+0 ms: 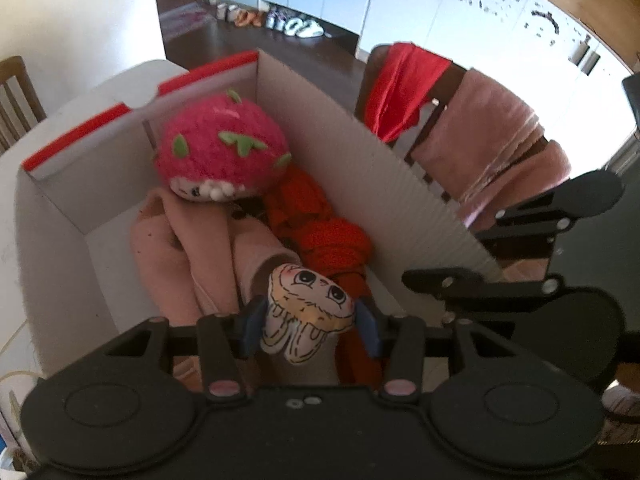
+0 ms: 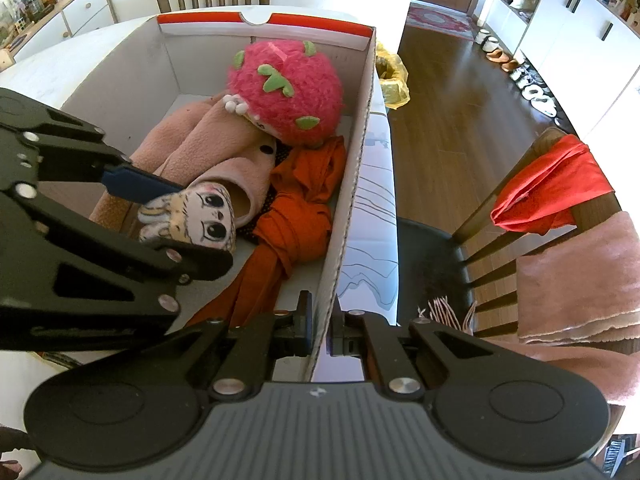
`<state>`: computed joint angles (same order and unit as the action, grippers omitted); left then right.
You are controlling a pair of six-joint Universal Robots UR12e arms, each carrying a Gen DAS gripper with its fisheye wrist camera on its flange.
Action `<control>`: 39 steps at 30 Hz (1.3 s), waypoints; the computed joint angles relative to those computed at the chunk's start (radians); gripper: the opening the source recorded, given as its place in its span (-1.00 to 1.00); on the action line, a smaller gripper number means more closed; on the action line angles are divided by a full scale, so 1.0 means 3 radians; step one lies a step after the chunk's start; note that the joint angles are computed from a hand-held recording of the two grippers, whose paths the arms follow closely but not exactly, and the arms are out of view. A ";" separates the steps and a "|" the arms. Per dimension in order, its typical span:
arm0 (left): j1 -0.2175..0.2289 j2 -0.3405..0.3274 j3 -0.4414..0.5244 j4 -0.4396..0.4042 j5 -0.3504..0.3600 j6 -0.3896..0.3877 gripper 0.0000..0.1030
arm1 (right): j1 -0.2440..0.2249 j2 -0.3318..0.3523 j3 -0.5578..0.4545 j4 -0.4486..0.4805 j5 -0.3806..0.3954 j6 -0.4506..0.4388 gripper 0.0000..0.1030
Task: Organize objects
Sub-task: 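Carry the cartoon face plush into the box and lower it beside the umbrella, then open the left gripper and withdraw it toward the table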
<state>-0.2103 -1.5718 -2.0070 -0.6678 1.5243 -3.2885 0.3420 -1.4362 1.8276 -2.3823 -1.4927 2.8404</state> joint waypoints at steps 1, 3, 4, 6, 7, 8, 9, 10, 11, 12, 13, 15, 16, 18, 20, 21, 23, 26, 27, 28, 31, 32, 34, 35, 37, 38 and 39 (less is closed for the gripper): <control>0.0015 -0.0006 0.0003 -0.0030 -0.0042 0.0019 -0.10 | -0.0004 -0.0004 0.0000 0.0007 0.0007 -0.0006 -0.89; 0.0029 -0.0018 0.0008 -0.0095 -0.0075 0.0055 -0.10 | -0.0009 -0.0004 0.0000 0.0008 0.0017 -0.0018 -0.89; 0.0037 -0.0023 0.0008 -0.0118 -0.0097 0.0078 -0.09 | -0.0016 0.0001 -0.0002 0.0007 0.0025 -0.0025 -0.89; 0.0050 -0.0034 0.0012 -0.0179 -0.0142 0.0119 -0.09 | -0.0021 0.0000 -0.0001 0.0011 0.0038 -0.0024 -0.89; 0.0050 -0.0041 0.0015 -0.0205 -0.0143 0.0136 -0.09 | -0.0024 -0.0002 0.0000 0.0016 0.0042 -0.0026 -0.89; 0.0051 -0.0048 0.0019 -0.0233 -0.0147 0.0154 -0.09 | -0.0027 -0.0005 0.0002 0.0017 0.0044 -0.0033 -0.89; 0.0051 -0.0056 0.0024 -0.0261 -0.0148 0.0162 -0.09 | -0.0027 -0.0006 0.0003 0.0016 0.0043 -0.0036 -0.88; 0.0052 -0.0063 0.0031 -0.0289 -0.0152 0.0166 -0.08 | -0.0027 -0.0007 0.0003 0.0017 0.0043 -0.0041 -0.88; 0.0054 -0.0070 0.0034 -0.0310 -0.0155 0.0171 -0.08 | -0.0027 -0.0007 0.0003 0.0018 0.0043 -0.0042 -0.88; 0.0054 -0.0074 0.0035 -0.0323 -0.0155 0.0174 -0.08 | -0.0028 -0.0008 0.0003 0.0018 0.0044 -0.0043 -0.88; 0.0053 -0.0078 0.0036 -0.0336 -0.0154 0.0177 -0.08 | -0.0028 -0.0008 0.0003 0.0018 0.0044 -0.0043 -0.88; 0.0050 -0.0083 0.0038 -0.0356 -0.0149 0.0184 -0.07 | -0.0027 -0.0008 0.0003 0.0017 0.0043 -0.0042 -0.88; 0.0049 -0.0083 0.0036 -0.0358 -0.0147 0.0187 -0.06 | -0.0028 -0.0008 0.0003 0.0018 0.0044 -0.0046 -0.88; 0.0051 -0.0078 0.0027 -0.0346 -0.0156 0.0186 -0.02 | -0.0029 -0.0008 0.0004 0.0018 0.0045 -0.0044 -0.88; 0.0059 -0.0067 0.0013 -0.0328 -0.0184 0.0182 0.03 | -0.0028 -0.0008 0.0004 0.0018 0.0046 -0.0044 -0.88; 0.0062 -0.0059 0.0004 -0.0315 -0.0194 0.0185 0.10 | -0.0028 -0.0008 0.0004 0.0018 0.0046 -0.0044 -0.88; 0.0063 -0.0042 -0.0013 -0.0281 -0.0209 0.0192 0.20 | -0.0029 -0.0008 0.0004 0.0018 0.0046 -0.0043 -0.88; 0.0053 -0.0006 -0.0046 -0.0209 -0.0183 0.0192 0.26 | -0.0029 -0.0008 0.0004 0.0018 0.0046 -0.0043 -0.89; 0.0050 0.0009 -0.0057 -0.0188 -0.0172 0.0187 0.29 | -0.0027 -0.0007 0.0003 0.0018 0.0045 -0.0042 -0.89; 0.0048 0.0026 -0.0072 -0.0163 -0.0164 0.0184 0.32 | -0.0029 -0.0009 0.0002 0.0021 0.0048 -0.0052 -0.89; 0.0064 0.0109 -0.0137 -0.0097 -0.0164 0.0194 0.38 | -0.0029 -0.0012 0.0005 0.0018 0.0045 -0.0057 -0.89; 0.0065 0.0134 -0.0151 -0.0081 -0.0152 0.0189 0.38 | -0.0028 -0.0012 0.0004 0.0020 0.0046 -0.0053 -0.89; 0.0069 0.0175 -0.0174 -0.0036 -0.0137 0.0192 0.38 | -0.0031 -0.0019 0.0006 0.0025 0.0045 -0.0055 -0.89; 0.0064 0.0199 -0.0183 -0.0007 -0.0119 0.0186 0.38 | -0.0031 -0.0019 0.0006 0.0025 0.0045 -0.0055 -0.89; 0.0038 0.0201 -0.0136 0.0023 -0.0077 0.0145 0.39 | -0.0031 -0.0018 0.0006 0.0025 0.0046 -0.0056 -0.89; 0.0037 0.0225 -0.0150 0.0052 -0.0062 0.0126 0.39 | -0.0031 -0.0018 0.0006 0.0025 0.0046 -0.0055 -0.89; 0.0039 0.0261 -0.0166 0.0082 -0.0051 0.0108 0.39 | -0.0030 -0.0018 0.0005 0.0026 0.0046 -0.0053 -0.89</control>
